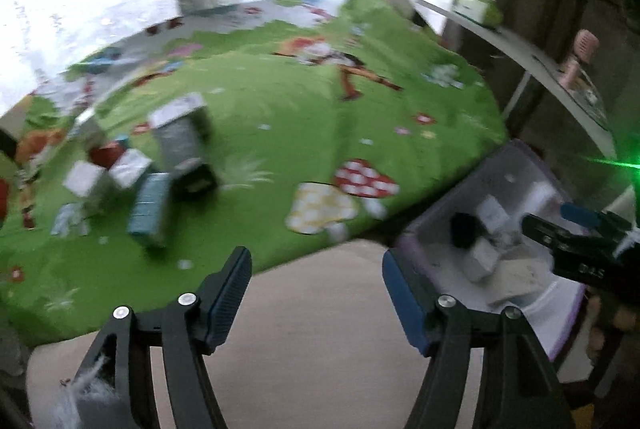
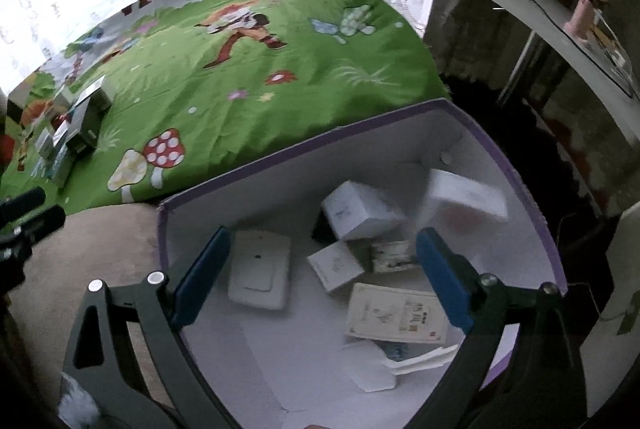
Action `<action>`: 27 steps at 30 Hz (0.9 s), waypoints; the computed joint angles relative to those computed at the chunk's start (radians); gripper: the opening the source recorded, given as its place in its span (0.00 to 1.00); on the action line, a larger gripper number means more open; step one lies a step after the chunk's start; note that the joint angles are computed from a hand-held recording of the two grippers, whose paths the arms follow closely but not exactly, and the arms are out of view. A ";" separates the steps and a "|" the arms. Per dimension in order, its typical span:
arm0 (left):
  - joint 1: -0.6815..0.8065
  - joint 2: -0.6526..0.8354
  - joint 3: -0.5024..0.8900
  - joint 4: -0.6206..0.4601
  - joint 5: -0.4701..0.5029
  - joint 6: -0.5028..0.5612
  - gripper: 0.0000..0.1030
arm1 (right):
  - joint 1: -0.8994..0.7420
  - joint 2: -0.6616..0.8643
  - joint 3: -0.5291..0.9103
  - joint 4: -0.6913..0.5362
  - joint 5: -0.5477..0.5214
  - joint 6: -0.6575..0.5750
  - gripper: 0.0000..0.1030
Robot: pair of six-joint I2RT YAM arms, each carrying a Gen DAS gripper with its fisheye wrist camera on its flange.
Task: Organize rigid objects
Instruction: 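Move both open tools back to the boxes on the cloth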
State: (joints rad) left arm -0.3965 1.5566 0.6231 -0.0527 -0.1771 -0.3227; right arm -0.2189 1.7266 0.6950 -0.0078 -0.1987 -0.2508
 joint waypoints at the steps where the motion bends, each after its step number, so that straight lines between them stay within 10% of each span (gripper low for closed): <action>1: 0.015 -0.011 -0.010 0.001 -0.012 0.003 0.69 | 0.008 -0.002 -0.002 0.000 0.000 0.001 0.93; 27: 0.590 -0.237 -0.259 0.117 -0.056 0.071 0.69 | 0.284 -0.028 -0.006 -0.023 0.038 0.090 0.93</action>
State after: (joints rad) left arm 0.1936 1.3195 0.3644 0.0641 -0.2329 -0.2514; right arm 0.0649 1.6987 0.6891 -0.0308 -0.1603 -0.1609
